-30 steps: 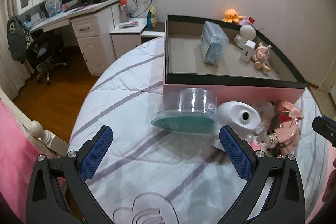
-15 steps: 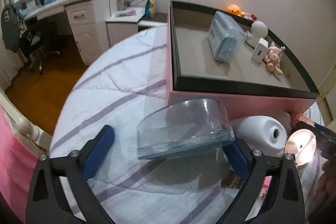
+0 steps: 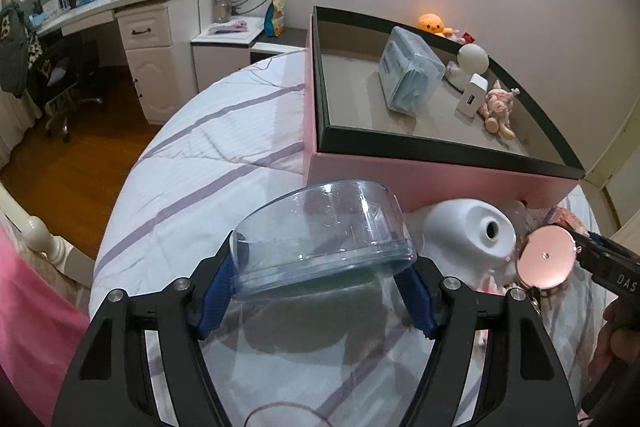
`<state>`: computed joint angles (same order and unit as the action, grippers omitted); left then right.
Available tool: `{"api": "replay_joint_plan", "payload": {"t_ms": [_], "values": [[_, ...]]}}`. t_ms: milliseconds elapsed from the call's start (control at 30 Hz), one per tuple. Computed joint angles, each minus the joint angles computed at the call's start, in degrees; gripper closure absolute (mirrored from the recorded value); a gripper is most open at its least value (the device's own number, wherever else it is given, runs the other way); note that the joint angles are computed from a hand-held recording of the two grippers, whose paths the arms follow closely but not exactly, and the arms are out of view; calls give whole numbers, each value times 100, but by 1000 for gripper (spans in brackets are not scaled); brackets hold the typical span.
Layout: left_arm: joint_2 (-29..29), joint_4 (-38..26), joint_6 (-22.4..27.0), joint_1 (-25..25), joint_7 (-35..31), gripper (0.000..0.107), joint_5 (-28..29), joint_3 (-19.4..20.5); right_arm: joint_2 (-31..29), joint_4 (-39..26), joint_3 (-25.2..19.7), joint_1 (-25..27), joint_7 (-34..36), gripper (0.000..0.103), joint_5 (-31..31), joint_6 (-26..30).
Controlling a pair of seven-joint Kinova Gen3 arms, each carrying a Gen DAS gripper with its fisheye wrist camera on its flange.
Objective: Organize rigid objects
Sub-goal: 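Carry the block toy and clear container into the box and release both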
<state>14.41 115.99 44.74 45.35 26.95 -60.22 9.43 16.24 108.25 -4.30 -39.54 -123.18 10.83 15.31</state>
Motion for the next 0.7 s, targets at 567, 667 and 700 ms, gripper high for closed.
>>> {"api": "replay_joint_plan", "payload": {"t_ms": [567,667,700], "values": [[-402,-152,1153,341,119,35,-111,527,-691,442,-149,141,11,42,-20,-341],[-424,-284,1292,353,-4,35,-171,579,-778,435,-260,269,114,42,-52,-380],[-431,-331,1331,353,-60,35,-199,590,-803,406,-256,271,123,42,-18,-375]]}}
